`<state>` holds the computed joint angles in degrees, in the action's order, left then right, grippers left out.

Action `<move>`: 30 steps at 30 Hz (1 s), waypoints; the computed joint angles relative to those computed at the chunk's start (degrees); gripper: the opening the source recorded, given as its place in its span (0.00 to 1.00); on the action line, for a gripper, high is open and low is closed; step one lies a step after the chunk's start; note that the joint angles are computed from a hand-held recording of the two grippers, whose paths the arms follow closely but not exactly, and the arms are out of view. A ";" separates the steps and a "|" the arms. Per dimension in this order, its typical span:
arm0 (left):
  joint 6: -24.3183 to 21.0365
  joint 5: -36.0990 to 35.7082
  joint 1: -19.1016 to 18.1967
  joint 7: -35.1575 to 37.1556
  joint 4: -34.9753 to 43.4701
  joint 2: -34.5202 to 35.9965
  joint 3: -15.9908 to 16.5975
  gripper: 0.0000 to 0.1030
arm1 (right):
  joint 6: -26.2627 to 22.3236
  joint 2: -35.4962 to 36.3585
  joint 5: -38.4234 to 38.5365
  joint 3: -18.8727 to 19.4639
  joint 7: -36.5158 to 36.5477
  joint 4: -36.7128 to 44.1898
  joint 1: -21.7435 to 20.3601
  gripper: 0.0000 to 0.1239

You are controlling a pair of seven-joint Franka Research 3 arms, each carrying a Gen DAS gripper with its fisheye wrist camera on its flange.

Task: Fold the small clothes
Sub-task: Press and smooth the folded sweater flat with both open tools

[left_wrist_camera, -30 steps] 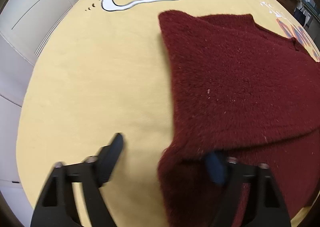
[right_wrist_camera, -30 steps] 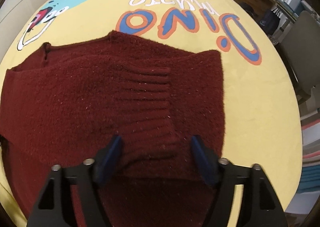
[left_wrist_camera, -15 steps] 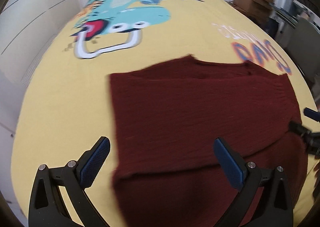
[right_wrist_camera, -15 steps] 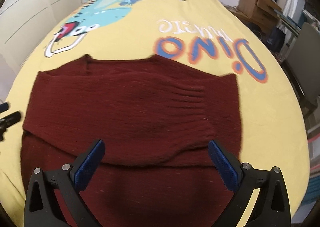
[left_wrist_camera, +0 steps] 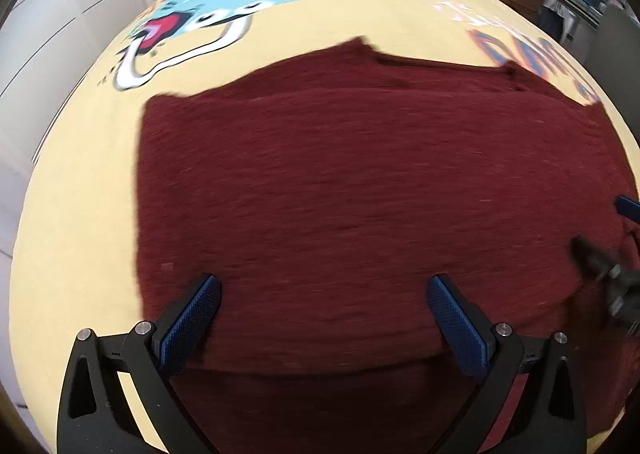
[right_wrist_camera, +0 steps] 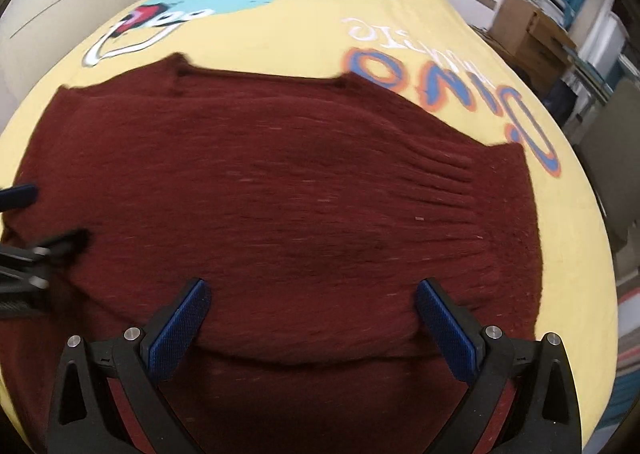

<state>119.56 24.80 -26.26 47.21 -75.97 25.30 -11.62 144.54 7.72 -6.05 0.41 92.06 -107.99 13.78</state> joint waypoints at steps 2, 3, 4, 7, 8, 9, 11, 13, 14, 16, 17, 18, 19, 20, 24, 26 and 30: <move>1.86 -1.77 1.70 -0.03 -3.64 -2.27 -0.16 0.99 | -0.08 0.10 -0.27 -0.70 1.02 0.11 -0.53 0.83; 2.70 -2.66 2.50 0.26 -5.05 -3.17 -0.35 0.99 | -0.26 0.26 -0.31 -1.00 1.22 0.33 -0.90 0.83; 3.38 -3.12 3.02 0.60 -6.09 -3.77 -0.50 0.99 | -0.44 0.37 0.36 -1.24 0.99 0.41 -1.47 0.83; 4.56 -3.33 3.56 1.41 -7.66 -4.49 -0.81 0.99 | -1.09 0.61 4.16 -1.70 -0.27 0.34 -3.46 0.83; 4.85 -3.31 3.58 1.20 -7.96 -4.56 -0.82 0.99 | -1.04 0.44 5.42 -1.84 -0.35 0.08 -4.03 0.83; 5.32 -3.34 3.63 0.76 -8.35 -4.67 -0.81 0.99 | -0.97 0.44 6.12 -1.96 -0.29 -0.03 -4.40 0.83; 6.36 -3.12 3.71 -0.03 -9.24 -5.02 -0.73 0.99 | -0.72 0.31 9.73 -1.70 -2.39 -0.43 -5.49 0.83; 7.22 -2.68 3.75 -0.66 -10.10 -5.44 -0.67 0.99 | -0.49 0.22 10.62 -1.59 -3.10 -0.82 -5.66 0.83; 7.95 -2.55 3.88 -0.92 -10.95 -5.87 -0.66 0.99 | -0.56 0.30 10.69 -1.58 -3.23 -0.85 -5.65 0.83; 8.61 -2.23 3.89 -0.89 -10.97 -5.84 -0.79 0.99 | -0.71 0.41 11.76 -1.54 -3.20 -0.87 -5.80 0.83; 9.17 -2.34 4.12 -0.26 -11.33 -5.97 -0.91 0.99 | -0.75 0.47 12.44 -1.50 -3.28 -0.85 -5.89 0.83; 9.26 -2.59 4.21 0.01 -11.43 -6.09 -1.04 0.99 | -0.65 0.21 12.92 -1.48 -3.47 -1.17 -5.97 0.83; 9.17 -3.01 4.38 0.32 -11.23 -6.03 -1.12 0.99 | -0.55 -0.30 12.86 -1.43 -3.38 -1.69 -5.84 0.83; 8.65 -3.54 4.52 0.70 -10.65 -5.79 -1.21 0.99 | -0.61 -0.38 12.71 -1.44 -3.42 -1.73 -5.81 0.83; 6.26 -4.92 4.54 2.10 -8.17 -4.98 -1.42 0.99 | -1.81 -1.11 10.84 -1.51 -2.24 -1.46 -5.40 0.83; 5.47 -4.78 4.24 2.21 -7.72 -5.36 -1.36 0.99 | -2.09 -2.08 9.42 -1.52 -1.37 -1.76 -5.17 0.83; 4.94 -3.61 3.31 1.54 -8.35 -7.55 -1.59 0.99 | -2.75 -3.99 8.78 -1.27 -1.19 -2.37 -5.27 0.83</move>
